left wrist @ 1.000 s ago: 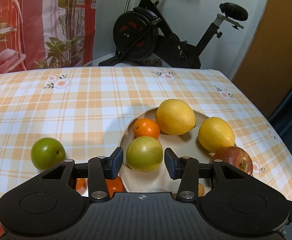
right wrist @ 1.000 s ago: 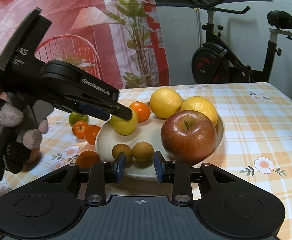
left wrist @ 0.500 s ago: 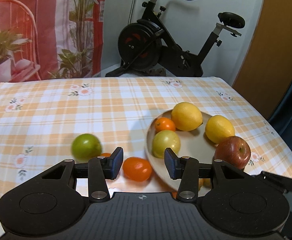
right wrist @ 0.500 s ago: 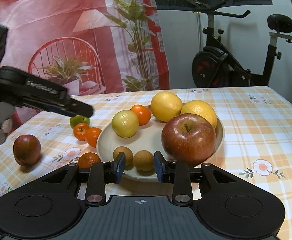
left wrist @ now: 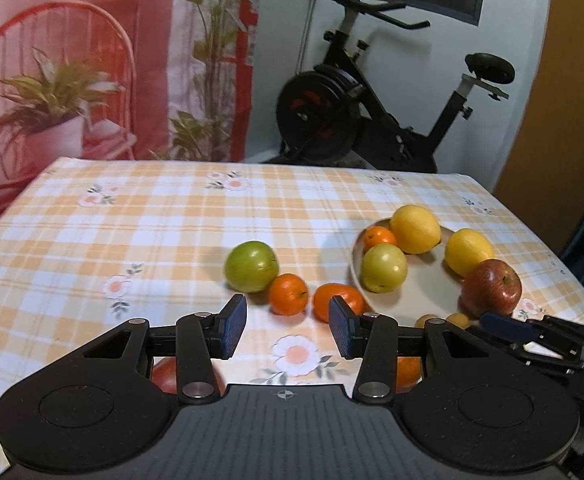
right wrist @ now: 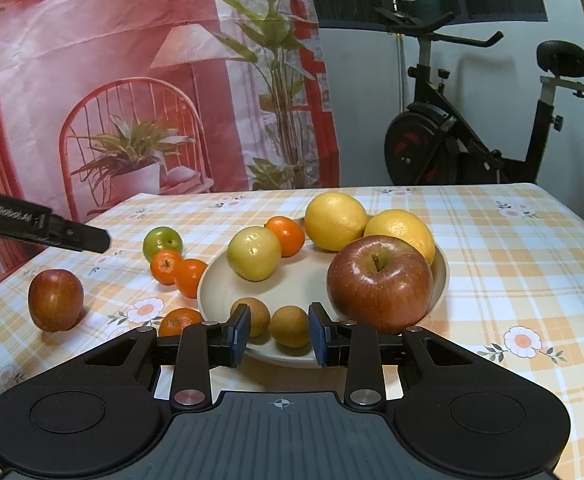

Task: Organize fruits
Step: 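Move the left tool to the red apple on the table and close on it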

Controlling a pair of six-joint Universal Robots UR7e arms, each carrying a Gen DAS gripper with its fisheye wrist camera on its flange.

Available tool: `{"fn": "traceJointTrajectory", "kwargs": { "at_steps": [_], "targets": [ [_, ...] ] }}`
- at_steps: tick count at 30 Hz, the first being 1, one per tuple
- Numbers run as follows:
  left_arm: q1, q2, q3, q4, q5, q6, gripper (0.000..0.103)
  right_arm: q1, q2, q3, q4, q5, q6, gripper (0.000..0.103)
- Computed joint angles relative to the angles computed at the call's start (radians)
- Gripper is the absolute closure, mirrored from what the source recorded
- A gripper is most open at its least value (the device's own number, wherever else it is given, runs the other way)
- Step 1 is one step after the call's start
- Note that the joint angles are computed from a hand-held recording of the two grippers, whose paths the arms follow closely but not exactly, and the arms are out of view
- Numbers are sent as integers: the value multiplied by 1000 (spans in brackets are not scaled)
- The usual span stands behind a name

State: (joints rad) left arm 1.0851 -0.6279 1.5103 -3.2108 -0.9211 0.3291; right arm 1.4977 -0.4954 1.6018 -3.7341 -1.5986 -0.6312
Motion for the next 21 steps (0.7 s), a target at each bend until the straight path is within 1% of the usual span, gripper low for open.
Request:
{"fn": "traceJointTrajectory", "kwargs": {
  "at_steps": [2,5,13,17,21],
  "targets": [
    [-4,-9,29,-46,9,19,55,0,-2,4,-2,3,-3,73],
    [-6,-27,67,-83,16,23,55,1,-3,7,-3,5,-11,73],
    [-3,-59,111,-114,28,12,55,13,2,9,-9,-10,-30,73],
    [8,-83,117,-120,28,-32,55,21,2,14,-9,-19,-42,72],
    [31,-119,117,-83,38,-123,55,31,4,13,-5,-35,-51,72]
  ]
}}
